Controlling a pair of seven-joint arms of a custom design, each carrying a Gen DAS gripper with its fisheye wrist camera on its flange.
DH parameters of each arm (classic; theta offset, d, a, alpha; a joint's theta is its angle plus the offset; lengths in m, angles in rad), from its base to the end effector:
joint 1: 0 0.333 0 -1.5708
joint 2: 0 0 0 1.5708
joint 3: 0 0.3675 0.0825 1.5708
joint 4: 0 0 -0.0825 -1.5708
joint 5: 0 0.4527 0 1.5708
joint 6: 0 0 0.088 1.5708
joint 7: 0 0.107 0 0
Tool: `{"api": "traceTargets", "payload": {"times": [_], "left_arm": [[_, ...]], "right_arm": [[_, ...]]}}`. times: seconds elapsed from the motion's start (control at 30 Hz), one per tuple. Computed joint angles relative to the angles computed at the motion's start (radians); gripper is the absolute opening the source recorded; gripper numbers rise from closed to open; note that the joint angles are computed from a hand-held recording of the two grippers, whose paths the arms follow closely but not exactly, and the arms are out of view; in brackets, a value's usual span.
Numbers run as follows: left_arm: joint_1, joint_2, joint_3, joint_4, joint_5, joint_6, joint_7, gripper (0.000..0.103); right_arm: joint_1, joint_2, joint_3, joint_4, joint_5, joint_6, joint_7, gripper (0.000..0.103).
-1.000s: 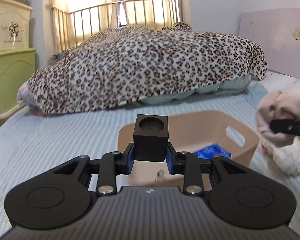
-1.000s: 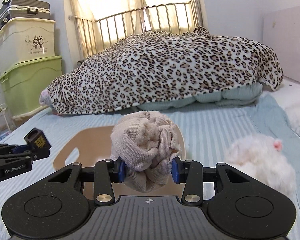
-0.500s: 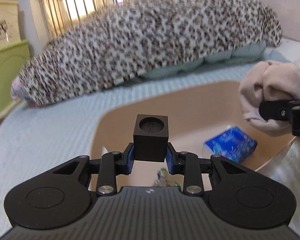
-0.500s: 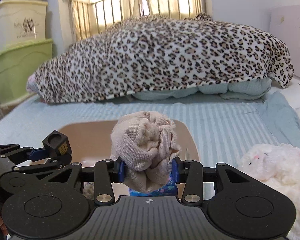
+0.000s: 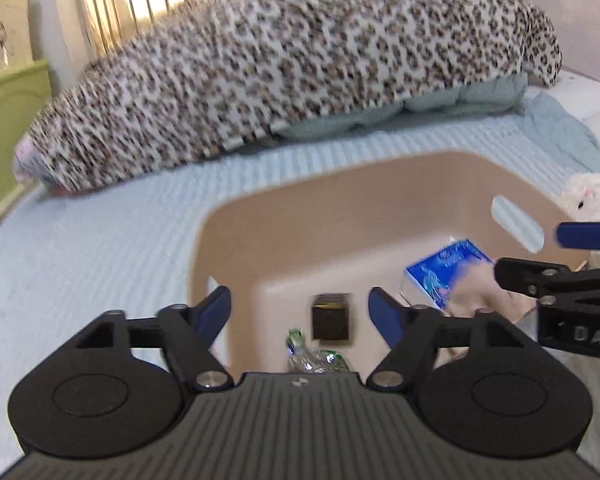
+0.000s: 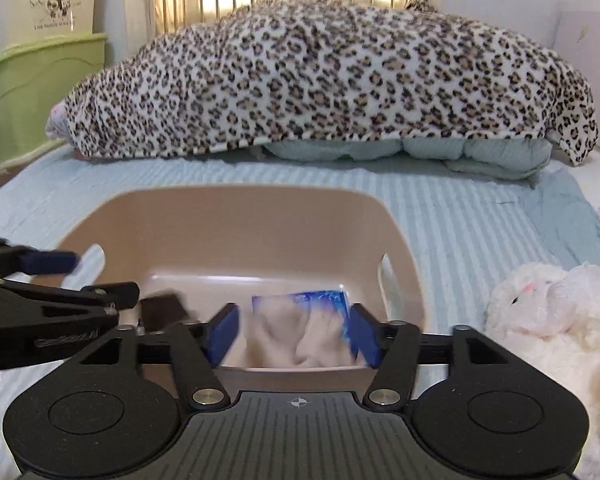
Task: Organize objects
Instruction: 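Carry the cube box and pink cloth over the basket and release both, then grasp the blind-box package with the left tool while the right grasps the white medicine box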
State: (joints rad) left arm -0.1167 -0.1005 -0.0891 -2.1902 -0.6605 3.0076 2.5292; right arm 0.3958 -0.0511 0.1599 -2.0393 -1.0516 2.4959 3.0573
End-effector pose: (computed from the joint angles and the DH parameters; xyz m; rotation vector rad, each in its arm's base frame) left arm 0.6061 -0.0825 0.5458 -1.1413 2.0485 -0.8689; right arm 0.5391 0.3427 0.5422 -1.4851 1.8423 -0.8883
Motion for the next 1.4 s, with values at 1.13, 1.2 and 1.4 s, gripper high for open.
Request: {"api": "traceTargets", "payload": {"times": [1.13,1.2,1.4], "left_arm": [[0.095,-0.122,0.091,-0.191,0.056,-0.217,0.045,0.090],[0.093,-0.122,0.098,-0.187,0.033,-0.251,0.068,0.090],[0.099,-0.110,0.086,-0.179,-0.004,-0.279,0.073,0.090]], "right_arm": [[0.050,-0.011,0.049,-0.133,0.126,0.010,0.019,0.098],[0.058,0.008,0.045,-0.118,0.128,0.003,0.012,0.097],[0.074,0.040,0.025,-0.091,0.163,-0.014,-0.002,0.087]]}}
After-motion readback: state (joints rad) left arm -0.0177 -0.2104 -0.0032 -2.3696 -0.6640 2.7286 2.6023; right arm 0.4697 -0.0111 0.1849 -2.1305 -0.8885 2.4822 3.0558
